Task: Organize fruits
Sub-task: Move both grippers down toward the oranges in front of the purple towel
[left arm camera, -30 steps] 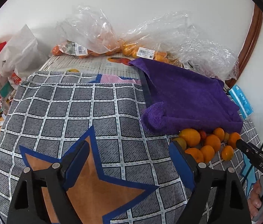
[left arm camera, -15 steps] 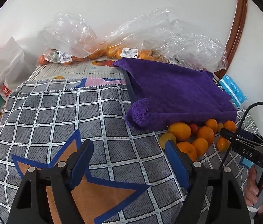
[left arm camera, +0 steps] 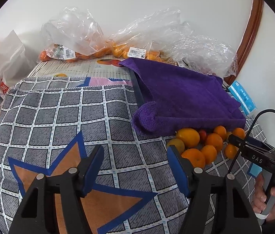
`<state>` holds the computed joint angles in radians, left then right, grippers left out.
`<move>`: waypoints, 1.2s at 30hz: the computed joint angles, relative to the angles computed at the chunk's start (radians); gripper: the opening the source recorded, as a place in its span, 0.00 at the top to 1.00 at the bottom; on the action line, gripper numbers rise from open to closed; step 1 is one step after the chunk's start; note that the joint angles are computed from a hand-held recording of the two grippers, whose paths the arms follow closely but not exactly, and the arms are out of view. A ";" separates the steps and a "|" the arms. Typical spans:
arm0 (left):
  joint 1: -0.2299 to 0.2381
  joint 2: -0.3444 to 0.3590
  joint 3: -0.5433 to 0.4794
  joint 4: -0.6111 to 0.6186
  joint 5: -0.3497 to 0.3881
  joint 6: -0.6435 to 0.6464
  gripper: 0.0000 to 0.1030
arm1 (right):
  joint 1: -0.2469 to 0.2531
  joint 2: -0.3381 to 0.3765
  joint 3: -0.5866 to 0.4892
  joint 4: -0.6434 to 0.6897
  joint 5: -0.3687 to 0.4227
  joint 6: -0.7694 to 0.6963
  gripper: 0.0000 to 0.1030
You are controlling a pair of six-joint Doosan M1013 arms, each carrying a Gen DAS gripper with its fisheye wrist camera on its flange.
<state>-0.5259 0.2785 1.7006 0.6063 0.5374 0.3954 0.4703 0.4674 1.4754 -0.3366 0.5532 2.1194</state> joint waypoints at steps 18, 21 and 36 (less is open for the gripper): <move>0.007 -0.011 0.013 -0.033 -0.047 0.021 0.56 | -0.033 -0.041 0.053 0.013 -0.008 0.016 0.36; 0.011 -0.012 0.014 -0.060 -0.053 0.042 0.56 | -0.036 -0.036 0.050 0.018 0.001 0.010 0.35; -0.001 -0.039 0.026 0.001 0.003 -0.055 0.57 | -0.037 -0.019 0.046 0.113 -0.037 -0.083 0.47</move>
